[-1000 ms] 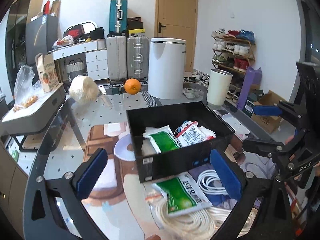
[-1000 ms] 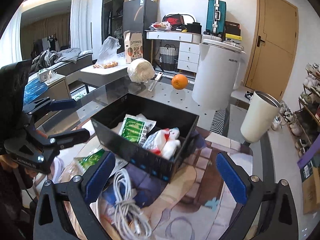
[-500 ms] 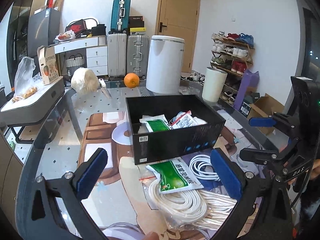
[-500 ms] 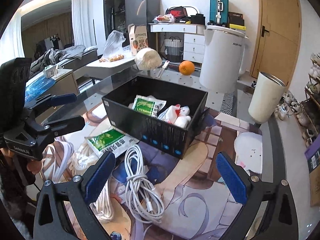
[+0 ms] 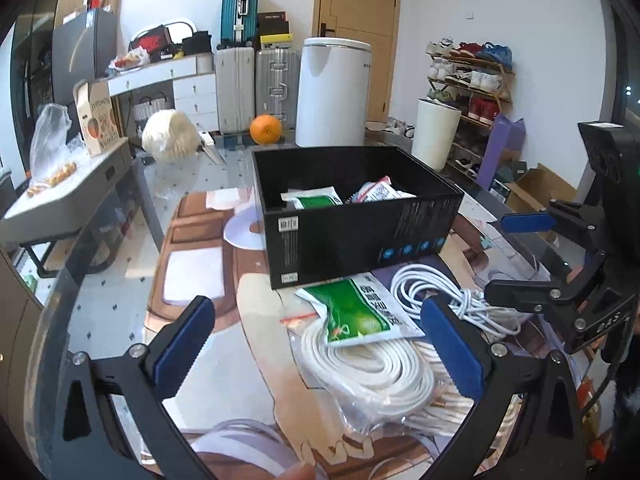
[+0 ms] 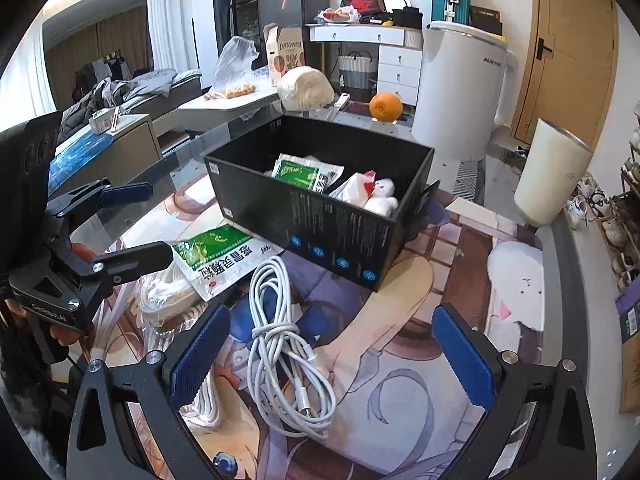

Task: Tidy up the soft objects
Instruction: 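Lower the right tool onto the coiled white cable and close on it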

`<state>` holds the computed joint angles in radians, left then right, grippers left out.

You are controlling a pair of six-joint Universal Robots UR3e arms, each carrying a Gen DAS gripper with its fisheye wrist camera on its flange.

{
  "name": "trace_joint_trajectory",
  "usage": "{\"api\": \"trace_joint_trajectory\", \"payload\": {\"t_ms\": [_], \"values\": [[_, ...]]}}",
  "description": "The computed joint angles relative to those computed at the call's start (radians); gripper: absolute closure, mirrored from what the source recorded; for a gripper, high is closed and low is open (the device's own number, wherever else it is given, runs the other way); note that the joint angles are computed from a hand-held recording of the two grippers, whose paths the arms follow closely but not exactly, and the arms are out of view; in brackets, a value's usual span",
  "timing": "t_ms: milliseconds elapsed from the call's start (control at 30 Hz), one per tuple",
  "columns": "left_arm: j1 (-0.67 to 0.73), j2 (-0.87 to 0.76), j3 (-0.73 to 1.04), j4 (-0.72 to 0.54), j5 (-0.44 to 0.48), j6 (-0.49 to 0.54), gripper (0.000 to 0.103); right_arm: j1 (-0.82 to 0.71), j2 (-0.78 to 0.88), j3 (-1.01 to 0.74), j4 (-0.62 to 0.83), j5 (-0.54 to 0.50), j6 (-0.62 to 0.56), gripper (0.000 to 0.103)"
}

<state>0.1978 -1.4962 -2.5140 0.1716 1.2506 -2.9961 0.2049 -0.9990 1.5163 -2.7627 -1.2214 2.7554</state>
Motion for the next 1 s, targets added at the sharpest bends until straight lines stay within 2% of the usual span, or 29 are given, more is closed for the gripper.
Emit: {"api": "trace_joint_trajectory", "payload": {"t_ms": [100, 200, 333, 467, 567, 1000], "values": [[0.037, 0.027, -0.018, -0.033, -0.062, 0.008, 0.000, 0.009, 0.017, -0.018, 0.019, -0.007, -0.007, 0.001], [0.046, 0.041, -0.017, -0.081, -0.088, 0.030, 0.000, 0.018, 0.033, -0.033, 0.031, -0.013, -0.011, 0.001], [-0.005, 0.017, -0.014, -0.056, -0.043, 0.047, 0.000, 0.039, 0.062, -0.060, 0.038, -0.071, -0.008, 0.001], [-0.037, 0.000, -0.003, -0.049, -0.016, 0.062, 0.000, 0.046, 0.082, -0.079, 0.059, -0.081, -0.017, 0.001], [-0.072, -0.029, 0.023, -0.057, 0.039, 0.059, 0.000, 0.053, 0.105, -0.103, 0.072, -0.102, -0.014, 0.001], [-0.034, -0.017, 0.024, -0.111, -0.007, 0.058, 0.000, 0.061, 0.182, -0.196, 0.114, -0.136, 0.046, 0.001]]}}
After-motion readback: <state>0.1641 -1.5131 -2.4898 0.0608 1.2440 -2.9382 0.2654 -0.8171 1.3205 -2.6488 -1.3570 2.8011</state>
